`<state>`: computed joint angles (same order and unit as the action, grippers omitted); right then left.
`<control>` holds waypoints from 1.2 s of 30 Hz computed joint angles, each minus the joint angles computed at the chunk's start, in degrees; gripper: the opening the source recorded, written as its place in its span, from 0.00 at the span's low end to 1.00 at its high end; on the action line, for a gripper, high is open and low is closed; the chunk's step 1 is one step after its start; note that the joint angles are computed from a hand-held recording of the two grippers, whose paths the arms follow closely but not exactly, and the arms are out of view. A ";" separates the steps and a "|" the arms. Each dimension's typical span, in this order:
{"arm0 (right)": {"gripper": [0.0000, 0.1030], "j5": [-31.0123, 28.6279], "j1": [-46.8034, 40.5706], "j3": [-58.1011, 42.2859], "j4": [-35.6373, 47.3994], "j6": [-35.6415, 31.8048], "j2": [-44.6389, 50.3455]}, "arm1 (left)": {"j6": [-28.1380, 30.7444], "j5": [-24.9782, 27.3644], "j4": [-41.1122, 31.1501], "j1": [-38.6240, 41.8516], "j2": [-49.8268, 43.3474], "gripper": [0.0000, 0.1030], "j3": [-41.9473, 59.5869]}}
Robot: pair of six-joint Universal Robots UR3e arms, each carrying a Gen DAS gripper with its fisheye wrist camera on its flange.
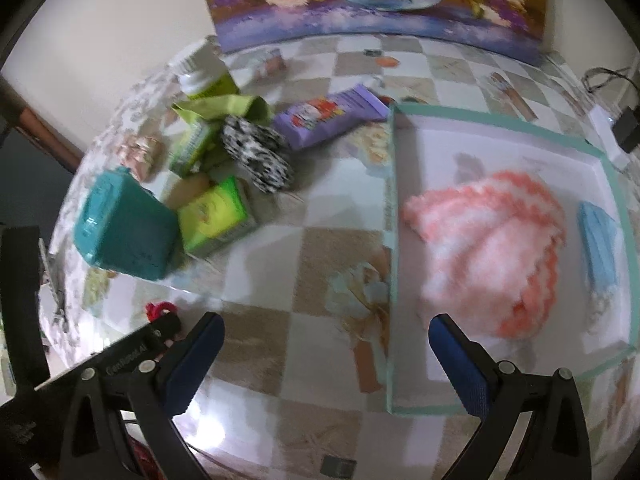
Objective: Organize soft objects
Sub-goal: 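Grasp the red-and-pink hair tie with the left tool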
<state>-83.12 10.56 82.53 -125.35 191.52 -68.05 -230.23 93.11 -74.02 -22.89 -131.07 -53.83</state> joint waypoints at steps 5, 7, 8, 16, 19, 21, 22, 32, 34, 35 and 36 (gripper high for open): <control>1.00 1.70 0.96 -2.73 -2.48 -2.19 3.29 | -2.47 -0.35 3.53 2.00 3.39 0.29 -5.31; 1.00 2.78 1.16 -4.16 -2.68 -2.82 4.75 | -3.31 -0.47 4.52 2.67 4.85 0.29 -7.45; 1.00 3.11 1.38 -4.41 -2.98 -2.83 5.19 | -3.28 -0.70 5.89 3.30 6.91 0.29 -10.75; 1.00 6.96 1.03 -10.68 -3.33 -4.93 11.73 | -5.39 -1.92 8.62 6.69 13.10 0.29 -19.87; 1.00 7.75 0.91 -12.93 -2.85 -5.32 13.55 | -4.90 -1.96 11.38 8.20 15.39 0.29 -24.90; 1.00 8.13 1.21 -15.08 -2.33 -5.85 15.07 | -4.58 -2.18 11.71 8.86 16.08 0.29 -25.82; 1.00 8.14 1.42 -15.74 -2.21 -6.10 15.49 | -4.42 -2.36 11.92 9.18 16.31 0.29 -26.24; 1.00 6.69 4.45 -27.22 2.76 -8.92 23.24 | -6.46 -3.66 10.61 10.01 16.10 0.29 -26.29; 1.00 5.73 4.97 -28.49 3.27 -9.55 24.25 | -6.52 -3.92 11.01 10.58 16.71 0.29 -27.44; 1.00 5.48 5.17 -29.21 3.53 -9.63 24.78 | -6.43 -4.07 11.27 10.82 17.03 0.29 -27.95; 1.00 5.23 5.35 -29.77 3.74 -9.73 25.23 | -6.70 -3.99 11.77 10.61 17.19 0.29 -28.56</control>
<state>-77.88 15.91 52.76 -121.62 181.79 -42.82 -236.92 89.13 -62.24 -12.28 -113.88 -82.39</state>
